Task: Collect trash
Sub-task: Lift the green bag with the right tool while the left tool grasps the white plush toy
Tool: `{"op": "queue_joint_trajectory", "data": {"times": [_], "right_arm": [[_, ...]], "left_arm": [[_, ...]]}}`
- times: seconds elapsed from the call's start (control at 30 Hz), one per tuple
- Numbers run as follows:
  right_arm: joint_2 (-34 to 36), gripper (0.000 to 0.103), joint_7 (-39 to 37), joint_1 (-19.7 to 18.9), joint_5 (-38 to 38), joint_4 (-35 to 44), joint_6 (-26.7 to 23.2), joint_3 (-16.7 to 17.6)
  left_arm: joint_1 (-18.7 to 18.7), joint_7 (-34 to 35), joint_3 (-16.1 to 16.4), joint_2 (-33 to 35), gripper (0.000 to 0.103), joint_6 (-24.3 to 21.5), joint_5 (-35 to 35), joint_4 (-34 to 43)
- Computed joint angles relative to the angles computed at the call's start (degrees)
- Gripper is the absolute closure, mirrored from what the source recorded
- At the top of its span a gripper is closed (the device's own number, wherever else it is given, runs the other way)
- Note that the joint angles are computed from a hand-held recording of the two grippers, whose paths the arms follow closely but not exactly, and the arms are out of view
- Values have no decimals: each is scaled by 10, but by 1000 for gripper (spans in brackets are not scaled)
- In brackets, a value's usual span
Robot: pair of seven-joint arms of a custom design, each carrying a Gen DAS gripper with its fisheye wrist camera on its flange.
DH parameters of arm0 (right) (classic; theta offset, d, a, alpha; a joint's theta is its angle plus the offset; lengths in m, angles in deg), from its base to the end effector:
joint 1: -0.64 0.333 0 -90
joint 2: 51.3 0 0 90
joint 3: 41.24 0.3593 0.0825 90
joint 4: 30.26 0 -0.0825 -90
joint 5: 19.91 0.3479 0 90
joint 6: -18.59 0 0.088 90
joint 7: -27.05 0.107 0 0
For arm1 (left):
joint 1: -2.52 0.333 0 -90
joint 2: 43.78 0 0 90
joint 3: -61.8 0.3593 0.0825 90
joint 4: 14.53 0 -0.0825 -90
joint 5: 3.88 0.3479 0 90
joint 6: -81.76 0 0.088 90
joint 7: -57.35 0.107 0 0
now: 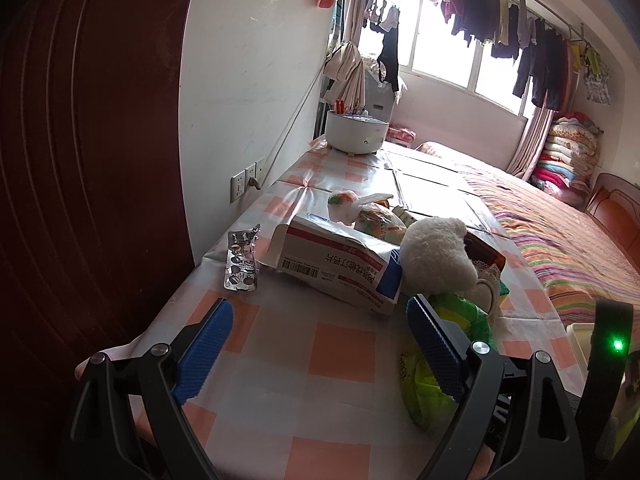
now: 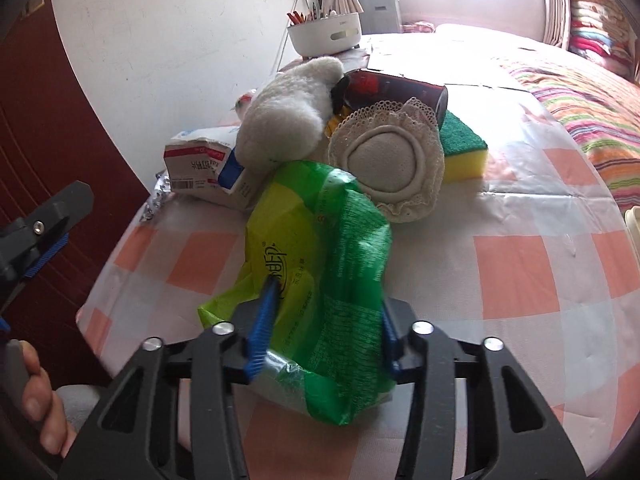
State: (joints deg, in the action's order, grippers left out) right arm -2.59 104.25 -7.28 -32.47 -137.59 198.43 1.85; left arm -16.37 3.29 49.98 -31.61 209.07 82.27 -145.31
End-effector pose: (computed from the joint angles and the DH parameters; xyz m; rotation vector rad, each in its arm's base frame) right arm 0.6034 0.3212 0.2852 -2.1536 1.0081 -0.0435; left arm 0.4569 -0.2319 0.3308 -2.0646 0.8193 -0.6298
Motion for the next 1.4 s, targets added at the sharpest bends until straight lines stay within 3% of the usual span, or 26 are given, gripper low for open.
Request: {"op": "queue_joint_trajectory", "data": {"times": [0.23, 0.6, 0.8, 1.2, 1.3, 1.4], "right_arm": [[15, 92, -20, -55, -2, -15, 8, 49], [34, 93, 13, -139, -63, -40, 47, 102], [36, 93, 43, -187, -106, -51, 72, 120], [-4, 93, 66, -164, -216, 4, 110, 71], [11, 93, 67, -180, -232, 4, 103, 85], [38, 92, 61, -216, -230, -2, 80, 123]], "left_arm": [[5, -6, 2, 3, 17, 16, 3, 0], [7, 15, 5, 16, 17, 38, 9, 16], [-2, 93, 7, 41, 17, 31, -10, 61], [2, 308, 38, 141, 17, 101, -86, 214], [-1, 357, 48, 168, 17, 104, -117, 248], [-5, 379, 59, 187, 17, 104, -138, 270]]}}
